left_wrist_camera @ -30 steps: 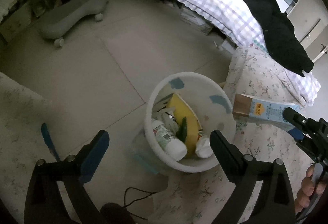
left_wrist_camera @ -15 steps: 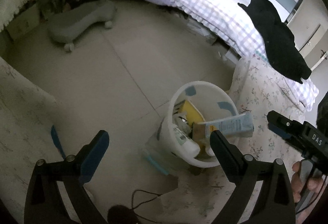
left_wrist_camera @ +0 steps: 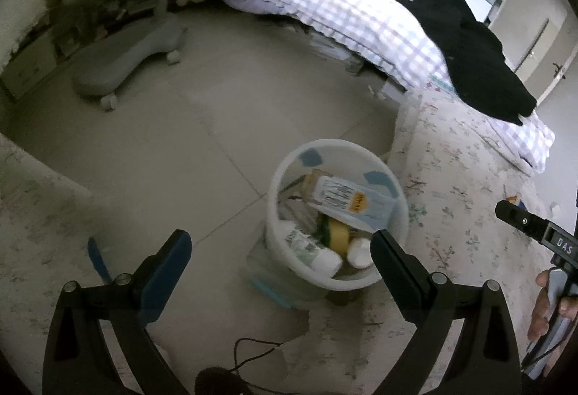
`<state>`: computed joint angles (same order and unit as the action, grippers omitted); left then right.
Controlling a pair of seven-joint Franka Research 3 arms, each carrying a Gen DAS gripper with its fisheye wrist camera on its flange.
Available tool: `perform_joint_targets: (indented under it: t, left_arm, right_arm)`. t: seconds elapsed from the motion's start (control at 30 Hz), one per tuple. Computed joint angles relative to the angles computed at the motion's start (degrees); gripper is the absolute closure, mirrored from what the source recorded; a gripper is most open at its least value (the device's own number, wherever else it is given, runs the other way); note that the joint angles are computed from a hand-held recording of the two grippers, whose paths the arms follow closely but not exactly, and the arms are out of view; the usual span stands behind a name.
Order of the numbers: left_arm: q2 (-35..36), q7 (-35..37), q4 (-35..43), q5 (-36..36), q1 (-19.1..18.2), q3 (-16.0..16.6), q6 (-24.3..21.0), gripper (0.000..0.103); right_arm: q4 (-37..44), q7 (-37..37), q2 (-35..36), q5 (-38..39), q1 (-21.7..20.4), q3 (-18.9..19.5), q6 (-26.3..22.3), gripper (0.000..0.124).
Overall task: Collect trash
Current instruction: 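Grasp the orange peel with the left tool while the right tool reaches the blue cracker box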
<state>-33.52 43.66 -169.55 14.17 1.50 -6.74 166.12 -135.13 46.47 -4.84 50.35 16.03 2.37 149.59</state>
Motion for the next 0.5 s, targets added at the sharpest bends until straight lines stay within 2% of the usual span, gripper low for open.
perform_joint_targets:
  t: [0.3,0.5]
  left_arm:
    - [7.58,-2.78,6.13,0.35,-3.19,-3.22,0.81,0.002]
    - [12.55,-5.64,10.47,1.47,-5.25,-5.17,1.63,0.002]
  right_arm:
    - [-2.25,0.07,-1.88,-2.88,-4.62,-3.63,1.48,0.042]
    - [-1.16,0.18,-0.06,-2.35,-8.74,-6.10,1.22,0.039]
